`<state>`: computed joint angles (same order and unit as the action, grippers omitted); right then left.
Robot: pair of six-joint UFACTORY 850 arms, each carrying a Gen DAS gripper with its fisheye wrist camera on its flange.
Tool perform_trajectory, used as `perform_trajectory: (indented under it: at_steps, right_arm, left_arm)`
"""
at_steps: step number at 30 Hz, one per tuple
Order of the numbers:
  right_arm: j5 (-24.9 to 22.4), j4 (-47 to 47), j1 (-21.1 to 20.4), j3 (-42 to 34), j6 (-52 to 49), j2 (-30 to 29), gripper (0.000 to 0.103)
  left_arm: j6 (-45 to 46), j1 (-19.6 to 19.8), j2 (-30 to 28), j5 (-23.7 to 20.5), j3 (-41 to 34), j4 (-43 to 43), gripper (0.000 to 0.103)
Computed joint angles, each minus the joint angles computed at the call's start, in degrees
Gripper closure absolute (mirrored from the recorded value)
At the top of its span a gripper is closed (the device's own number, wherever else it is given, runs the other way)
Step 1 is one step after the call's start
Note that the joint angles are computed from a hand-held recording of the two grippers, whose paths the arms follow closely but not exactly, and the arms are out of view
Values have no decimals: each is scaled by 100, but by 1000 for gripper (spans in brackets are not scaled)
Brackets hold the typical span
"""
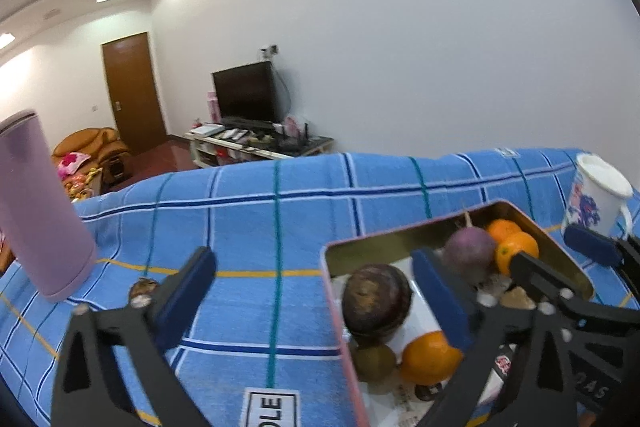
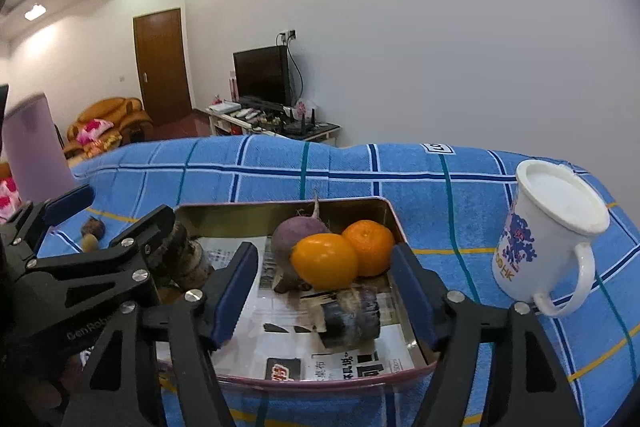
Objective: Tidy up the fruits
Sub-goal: 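Lower the brown fruit and orange into the tin and open both grippers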
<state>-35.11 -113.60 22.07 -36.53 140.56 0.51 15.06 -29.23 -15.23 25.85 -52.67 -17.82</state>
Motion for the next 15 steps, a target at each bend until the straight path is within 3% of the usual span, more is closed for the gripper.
perform_trajectory:
  at_steps: [3, 11, 15]
  right_arm:
    - [-173, -318, 44, 118, 409, 113, 27]
    - [-1627, -378, 460, 452, 974, 277, 12]
    - [-1716, -264, 478, 440, 1096, 265, 12]
  left_arm:
    - [-651, 110, 58, -52, 35, 578, 0]
    - [-650, 123, 172, 344, 240, 658, 0]
    - [-717, 127, 191, 449, 302, 644, 0]
